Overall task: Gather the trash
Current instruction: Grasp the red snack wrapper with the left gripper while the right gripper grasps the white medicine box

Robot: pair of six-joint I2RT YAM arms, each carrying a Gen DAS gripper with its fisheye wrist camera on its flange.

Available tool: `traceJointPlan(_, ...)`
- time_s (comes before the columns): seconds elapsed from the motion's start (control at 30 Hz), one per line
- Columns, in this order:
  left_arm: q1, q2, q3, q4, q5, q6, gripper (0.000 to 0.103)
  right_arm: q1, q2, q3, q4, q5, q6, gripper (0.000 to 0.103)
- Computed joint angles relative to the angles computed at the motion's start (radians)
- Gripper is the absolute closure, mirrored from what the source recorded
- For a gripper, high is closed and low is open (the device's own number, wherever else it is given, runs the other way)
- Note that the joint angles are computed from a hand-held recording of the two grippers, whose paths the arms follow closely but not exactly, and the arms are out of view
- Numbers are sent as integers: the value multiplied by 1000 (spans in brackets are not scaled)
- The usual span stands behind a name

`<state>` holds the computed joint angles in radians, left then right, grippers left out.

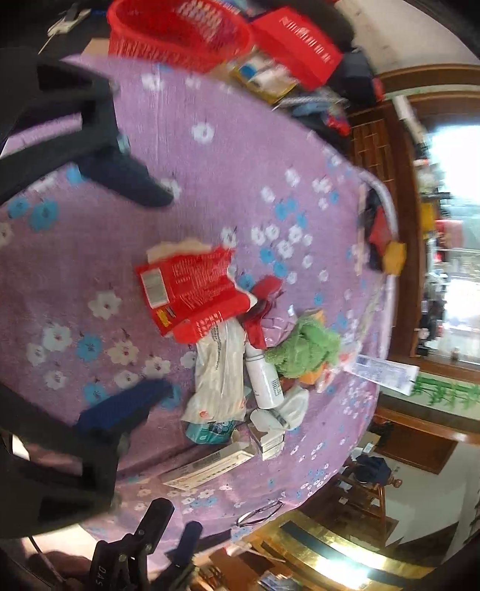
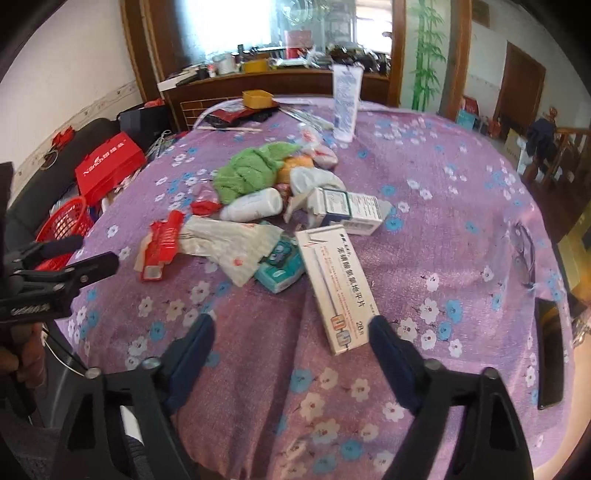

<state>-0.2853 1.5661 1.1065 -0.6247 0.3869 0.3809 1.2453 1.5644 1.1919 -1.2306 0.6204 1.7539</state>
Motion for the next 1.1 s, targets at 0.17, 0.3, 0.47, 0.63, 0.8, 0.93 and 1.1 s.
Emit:
traceJointPlan(0.17, -40, 202, 157, -81, -13, -62, 38, -103, -77, -117, 110, -13, -124, 23)
traceJointPlan(0.3, -66, 270, 202, -89, -41, -46, 52, -188, -121, -215, 227, -68, -243, 23)
traceJointPlan(0.47, -86, 319, 234, -78, -57, -44, 67, -255, -167, -314, 327, -116, -286, 25)
traceJointPlan(0.63, -74, 300, 221, -68, -34, -39, 80, -255, -197, -358, 381, -125, -276, 40)
traceJointPlan(0.8, -40, 240, 168, -46, 10, -48, 84, -186, -200, -328, 354, -85, -201, 40)
traceJointPlan(0.93, -26, 188, 111, -27, 20, -51, 85, -143, -181, -277, 302, -51, -151, 40)
traceJointPlan(1.1, -7, 138, 60, -11, 27, -63, 85, -106, -155, -203, 252, -11, -162, 40)
